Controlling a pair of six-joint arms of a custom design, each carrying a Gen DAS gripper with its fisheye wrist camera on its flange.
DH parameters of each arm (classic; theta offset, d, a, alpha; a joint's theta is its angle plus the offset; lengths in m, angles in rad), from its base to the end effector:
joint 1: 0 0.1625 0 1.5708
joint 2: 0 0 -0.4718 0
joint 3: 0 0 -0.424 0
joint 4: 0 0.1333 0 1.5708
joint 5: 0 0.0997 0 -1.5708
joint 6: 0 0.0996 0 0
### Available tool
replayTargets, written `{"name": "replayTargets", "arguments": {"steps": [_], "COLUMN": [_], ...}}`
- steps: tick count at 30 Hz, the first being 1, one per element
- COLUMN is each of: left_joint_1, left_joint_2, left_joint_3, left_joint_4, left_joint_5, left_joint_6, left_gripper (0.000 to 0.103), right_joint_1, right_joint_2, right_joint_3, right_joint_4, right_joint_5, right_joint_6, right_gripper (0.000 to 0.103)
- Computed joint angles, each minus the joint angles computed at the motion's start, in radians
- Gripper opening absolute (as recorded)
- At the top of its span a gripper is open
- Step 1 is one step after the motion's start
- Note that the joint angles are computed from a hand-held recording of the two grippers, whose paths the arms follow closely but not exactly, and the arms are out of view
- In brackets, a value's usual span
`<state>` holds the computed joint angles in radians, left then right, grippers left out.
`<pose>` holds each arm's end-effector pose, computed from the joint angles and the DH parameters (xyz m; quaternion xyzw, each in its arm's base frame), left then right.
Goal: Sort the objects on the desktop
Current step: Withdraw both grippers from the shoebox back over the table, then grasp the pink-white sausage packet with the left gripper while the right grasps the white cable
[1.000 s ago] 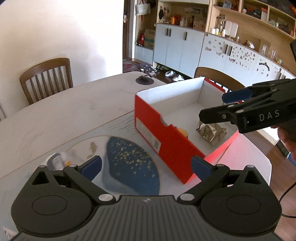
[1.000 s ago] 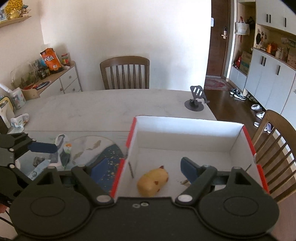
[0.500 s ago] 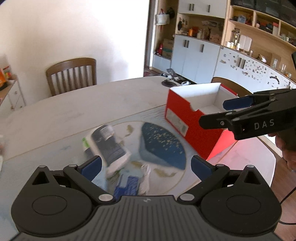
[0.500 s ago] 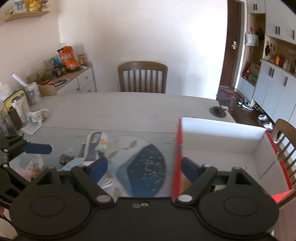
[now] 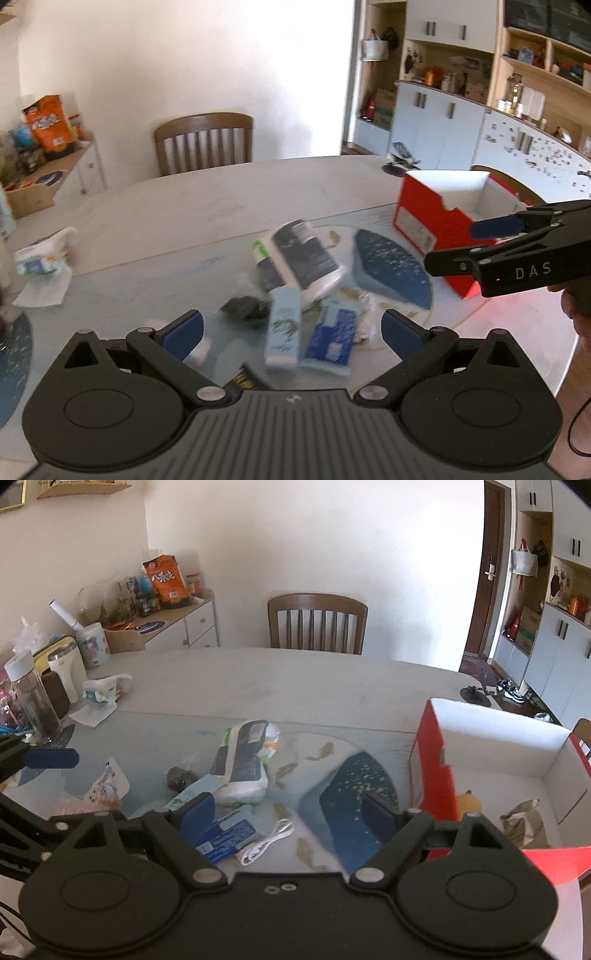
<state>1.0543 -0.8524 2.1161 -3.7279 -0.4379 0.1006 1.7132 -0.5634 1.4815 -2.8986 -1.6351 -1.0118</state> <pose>-0.0694 -0.5748 0.1648 0.0102 0.7955 -0.4566 0.3983 0.2374 -0.7614 0.0262 0.5284 -0.8237 0.1712 0.1142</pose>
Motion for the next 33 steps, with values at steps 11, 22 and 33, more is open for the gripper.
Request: {"name": "replayTargets", "arguments": {"steps": [11,22,33], "left_joint_1": [-0.001,0.024,0.060], "left_joint_2": [0.010,0.007,0.006], "left_joint_3": [0.086,0.136,0.155], "left_joint_4": [-0.110,-0.036,0.045], "left_joint_5": [0.131,0.185,0.205], "left_joint_6": [-0.081,-0.252,-0.352], "left_gripper": [0.103,0.103,0.102], "right_joint_1": [-0.001,-0.009,-0.010], "right_joint_2": [0.051,0.109,0.179], "right_joint_3": [0.046,0.040,-0.013], "right_joint_4": [-0.150,-0.214,-0.239], "right_joint_5": [-0.039,-0.089,-0.157], "right_joint_6": [0.016,0.019,-0.003], "right_gripper": [0.086,0.085,0.084]}}
